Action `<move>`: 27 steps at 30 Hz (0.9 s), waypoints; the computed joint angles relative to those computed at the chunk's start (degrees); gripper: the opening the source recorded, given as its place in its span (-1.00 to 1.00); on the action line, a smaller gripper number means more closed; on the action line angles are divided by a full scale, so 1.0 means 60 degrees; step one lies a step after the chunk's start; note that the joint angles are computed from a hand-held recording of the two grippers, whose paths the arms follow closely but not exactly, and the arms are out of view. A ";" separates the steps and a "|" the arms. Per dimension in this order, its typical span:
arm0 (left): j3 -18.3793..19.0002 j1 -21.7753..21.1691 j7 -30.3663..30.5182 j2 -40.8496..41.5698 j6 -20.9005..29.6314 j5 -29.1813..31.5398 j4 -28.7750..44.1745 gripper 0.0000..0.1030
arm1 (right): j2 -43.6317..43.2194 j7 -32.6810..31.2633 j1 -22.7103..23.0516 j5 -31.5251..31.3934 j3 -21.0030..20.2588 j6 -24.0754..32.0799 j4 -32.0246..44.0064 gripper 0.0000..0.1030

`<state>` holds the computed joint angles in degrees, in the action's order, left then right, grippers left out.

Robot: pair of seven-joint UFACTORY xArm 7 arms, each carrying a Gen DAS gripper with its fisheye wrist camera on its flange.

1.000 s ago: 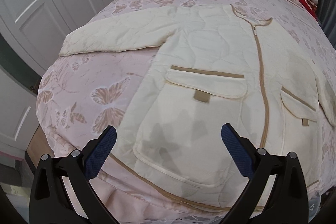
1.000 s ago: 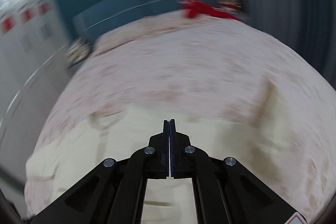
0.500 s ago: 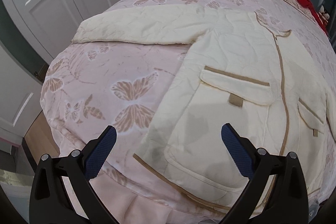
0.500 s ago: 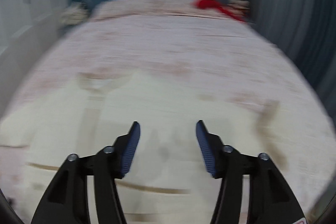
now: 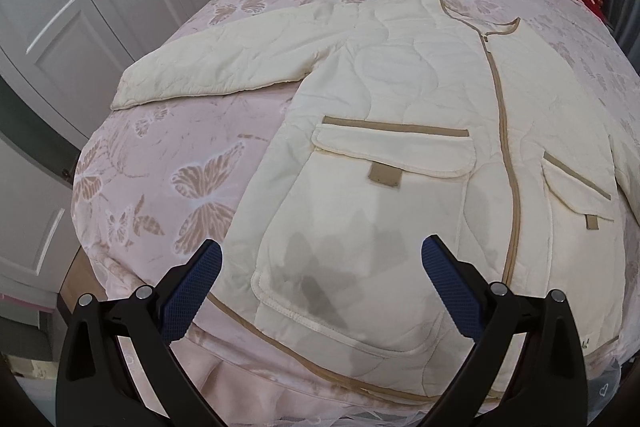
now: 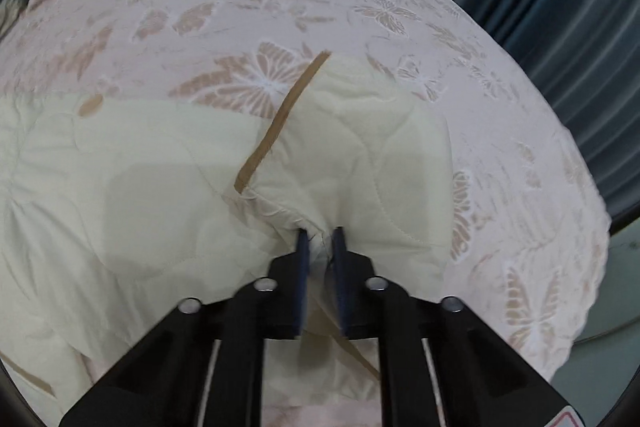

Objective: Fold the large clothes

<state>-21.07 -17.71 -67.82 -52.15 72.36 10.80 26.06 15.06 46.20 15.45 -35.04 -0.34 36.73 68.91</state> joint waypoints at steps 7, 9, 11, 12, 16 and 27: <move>0.0140 0.0053 -0.0053 -0.0171 -0.0230 -0.0030 -0.0151 0.90 | -0.1424 -0.1088 0.0299 0.1651 0.1108 -0.1870 -0.0345 -0.90; 0.0233 0.0059 -0.0089 -0.0407 -0.0280 -0.0127 -0.0285 0.90 | -0.1446 -0.1935 0.0598 0.2489 0.1557 -0.2144 -0.0086 -0.90; 0.0282 0.0066 -0.0102 -0.0692 -0.0264 -0.0195 -0.0407 0.90 | -0.1147 -0.2745 0.1037 0.3342 0.2002 -0.2381 0.0362 -0.90; 0.0302 0.0070 -0.0089 -0.0880 -0.0193 -0.0214 -0.0475 0.90 | -0.0947 -0.3046 0.1246 0.3716 0.2156 -0.2431 0.0597 -0.90; 0.0405 0.0109 0.0003 -0.1670 0.0197 -0.0316 -0.0780 0.90 | 0.0352 -0.3949 0.2247 0.4884 0.2779 -0.2371 0.1924 -0.90; 0.1206 0.0739 0.0261 -0.4141 0.0229 -0.0811 -0.1963 0.90 | 0.3365 -0.4586 0.4946 0.5207 0.2436 -0.0859 0.4965 -0.66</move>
